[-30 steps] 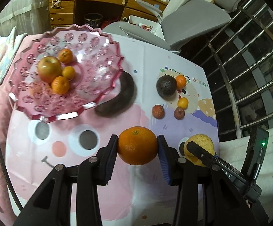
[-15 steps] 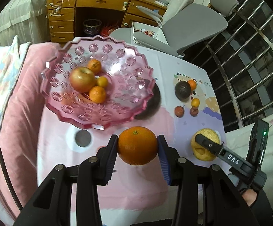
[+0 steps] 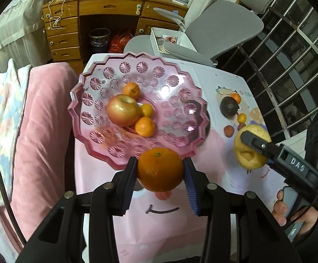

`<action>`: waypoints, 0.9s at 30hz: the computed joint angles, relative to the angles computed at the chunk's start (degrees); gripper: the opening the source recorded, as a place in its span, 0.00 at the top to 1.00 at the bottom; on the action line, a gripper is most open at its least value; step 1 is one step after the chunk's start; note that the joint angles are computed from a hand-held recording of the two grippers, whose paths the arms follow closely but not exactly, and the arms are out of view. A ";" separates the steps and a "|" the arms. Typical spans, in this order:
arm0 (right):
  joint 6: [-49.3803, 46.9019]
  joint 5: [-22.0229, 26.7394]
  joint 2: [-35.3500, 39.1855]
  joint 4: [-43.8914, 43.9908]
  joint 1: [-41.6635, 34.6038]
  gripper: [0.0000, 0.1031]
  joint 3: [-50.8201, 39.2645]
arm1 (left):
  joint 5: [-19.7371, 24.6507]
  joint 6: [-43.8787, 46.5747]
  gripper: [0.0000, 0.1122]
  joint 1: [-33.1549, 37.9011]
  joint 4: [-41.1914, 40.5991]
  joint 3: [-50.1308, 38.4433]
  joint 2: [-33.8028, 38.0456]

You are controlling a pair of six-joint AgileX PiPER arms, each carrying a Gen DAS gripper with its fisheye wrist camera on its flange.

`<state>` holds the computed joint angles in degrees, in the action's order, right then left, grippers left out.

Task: Organize fruits
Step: 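Lift the orange and pear and carry them over the pink bowl, then open both grippers to drop the orange and pear into the bowl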

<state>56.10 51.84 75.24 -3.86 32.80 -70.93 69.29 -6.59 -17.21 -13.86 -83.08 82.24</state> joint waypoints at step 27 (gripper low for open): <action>-4.80 2.40 22.31 6.55 0.16 0.29 -17.76 | -1.62 10.58 0.53 8.83 -7.10 -1.66 10.77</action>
